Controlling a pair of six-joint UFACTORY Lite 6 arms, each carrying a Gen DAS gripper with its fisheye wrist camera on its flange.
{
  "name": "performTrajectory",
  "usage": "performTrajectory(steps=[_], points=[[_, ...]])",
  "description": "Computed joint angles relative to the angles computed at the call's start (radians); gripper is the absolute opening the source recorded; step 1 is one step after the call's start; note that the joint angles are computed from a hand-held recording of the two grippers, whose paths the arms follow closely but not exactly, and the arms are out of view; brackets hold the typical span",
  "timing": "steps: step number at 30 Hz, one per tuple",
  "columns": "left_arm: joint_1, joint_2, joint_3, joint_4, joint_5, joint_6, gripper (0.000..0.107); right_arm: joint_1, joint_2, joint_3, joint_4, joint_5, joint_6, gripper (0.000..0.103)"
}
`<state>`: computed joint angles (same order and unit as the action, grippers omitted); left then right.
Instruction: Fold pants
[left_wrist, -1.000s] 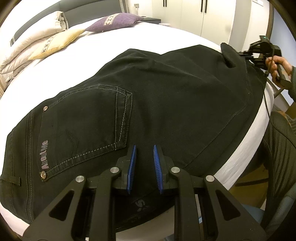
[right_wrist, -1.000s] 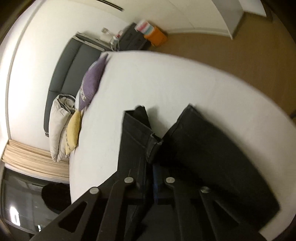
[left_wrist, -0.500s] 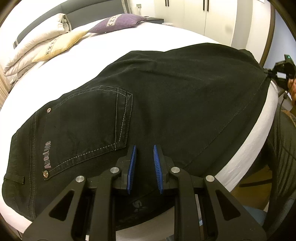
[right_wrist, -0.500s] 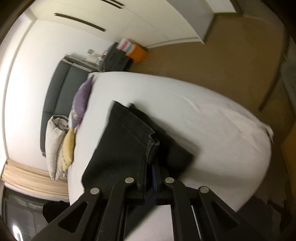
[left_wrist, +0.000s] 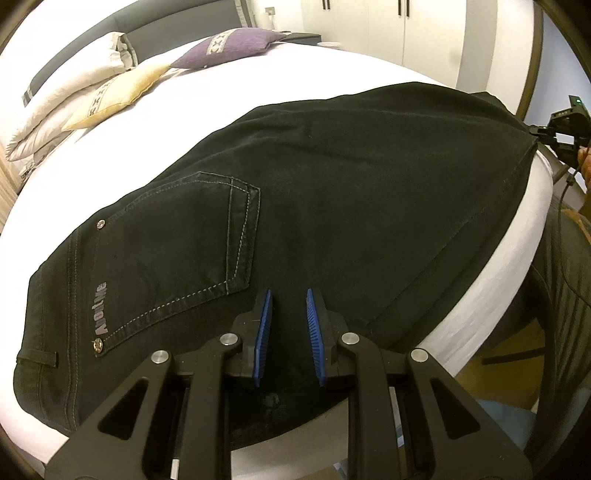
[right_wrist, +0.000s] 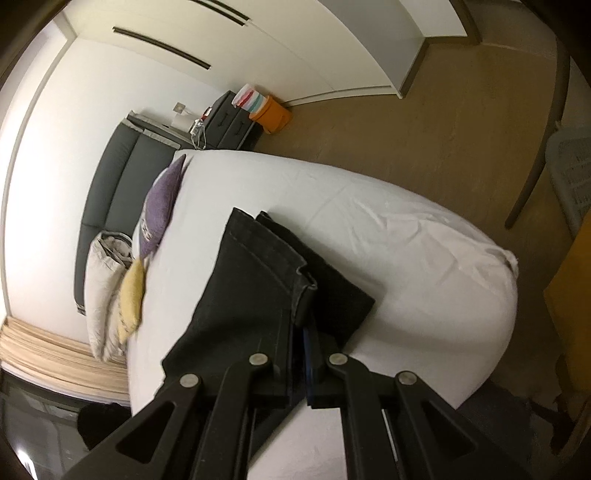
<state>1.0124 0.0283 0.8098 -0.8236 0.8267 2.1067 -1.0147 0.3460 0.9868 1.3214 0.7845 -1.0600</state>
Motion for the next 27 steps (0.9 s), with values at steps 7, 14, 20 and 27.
performTrajectory(steps=[7,14,20,27], points=[[0.01,-0.001,0.002,0.0,0.004,0.034,0.019,-0.055,0.134,0.057,-0.02,0.076,-0.017,0.008],[0.045,-0.082,-0.009,-0.013,0.078,0.026,0.019,-0.015,-0.118,0.097,-0.251,-0.075,0.215,0.03],[-0.023,-0.069,0.048,-0.03,0.094,-0.074,0.019,0.412,0.018,0.336,-0.146,0.08,0.203,0.031],[-0.094,-0.008,0.036,-0.006,-0.026,-0.127,0.019,0.553,0.405,0.69,-0.109,0.106,0.427,0.031]])
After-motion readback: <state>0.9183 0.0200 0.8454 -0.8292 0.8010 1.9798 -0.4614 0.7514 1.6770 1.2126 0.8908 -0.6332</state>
